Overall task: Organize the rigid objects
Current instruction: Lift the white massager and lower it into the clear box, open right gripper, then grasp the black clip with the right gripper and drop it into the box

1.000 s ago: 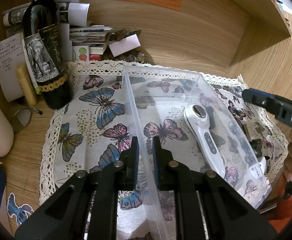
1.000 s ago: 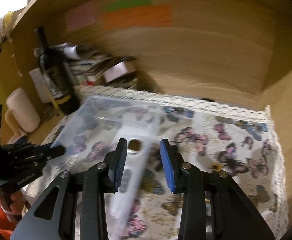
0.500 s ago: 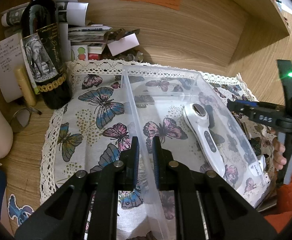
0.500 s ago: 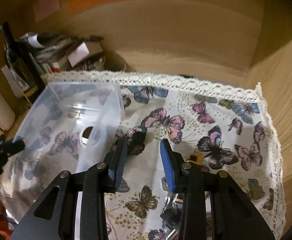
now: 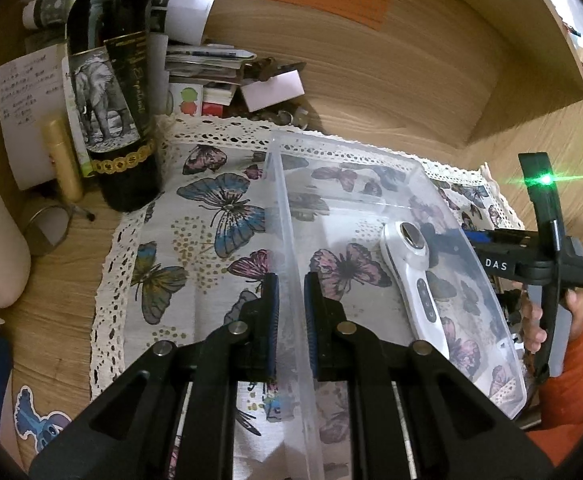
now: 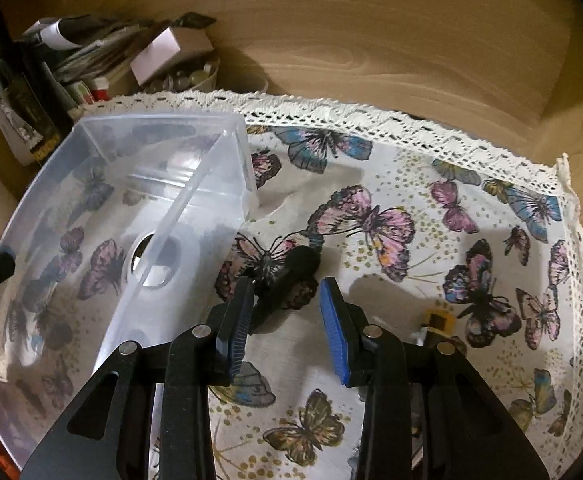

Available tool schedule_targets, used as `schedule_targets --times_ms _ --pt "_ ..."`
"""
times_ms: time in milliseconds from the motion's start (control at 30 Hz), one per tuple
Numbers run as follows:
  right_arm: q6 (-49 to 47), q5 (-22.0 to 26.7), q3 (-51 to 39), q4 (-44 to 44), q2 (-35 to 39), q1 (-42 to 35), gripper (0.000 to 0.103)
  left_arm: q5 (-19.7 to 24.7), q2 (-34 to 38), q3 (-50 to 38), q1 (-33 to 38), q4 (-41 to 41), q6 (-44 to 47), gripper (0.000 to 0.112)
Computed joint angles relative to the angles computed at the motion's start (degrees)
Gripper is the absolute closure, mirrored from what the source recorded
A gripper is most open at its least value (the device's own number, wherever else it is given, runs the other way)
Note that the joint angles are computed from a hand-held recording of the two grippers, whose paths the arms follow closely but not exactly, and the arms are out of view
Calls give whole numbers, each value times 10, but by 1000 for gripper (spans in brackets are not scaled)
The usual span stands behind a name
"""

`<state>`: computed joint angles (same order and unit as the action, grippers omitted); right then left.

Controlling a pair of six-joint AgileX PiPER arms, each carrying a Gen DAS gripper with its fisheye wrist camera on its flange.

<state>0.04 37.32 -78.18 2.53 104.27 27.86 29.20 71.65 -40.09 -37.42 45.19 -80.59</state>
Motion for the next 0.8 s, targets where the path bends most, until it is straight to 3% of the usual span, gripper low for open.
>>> schedule_targets --times_ms 300,367,433,600,800 --pt "0 64 -66 11 52 -2 71 19 -4 7 -21 48 -38 99" --pt "15 60 -68 -2 53 0 72 17 -3 7 -19 48 -37 99" --pt "7 55 -66 5 52 -1 84 20 0 4 -23 48 -35 100" --pt "34 18 -29 -30 22 6 84 63 20 -14 -59 71 -55 100" --pt "62 -29 34 -58 -51 7 84 77 33 -30 -73 62 -51 100"
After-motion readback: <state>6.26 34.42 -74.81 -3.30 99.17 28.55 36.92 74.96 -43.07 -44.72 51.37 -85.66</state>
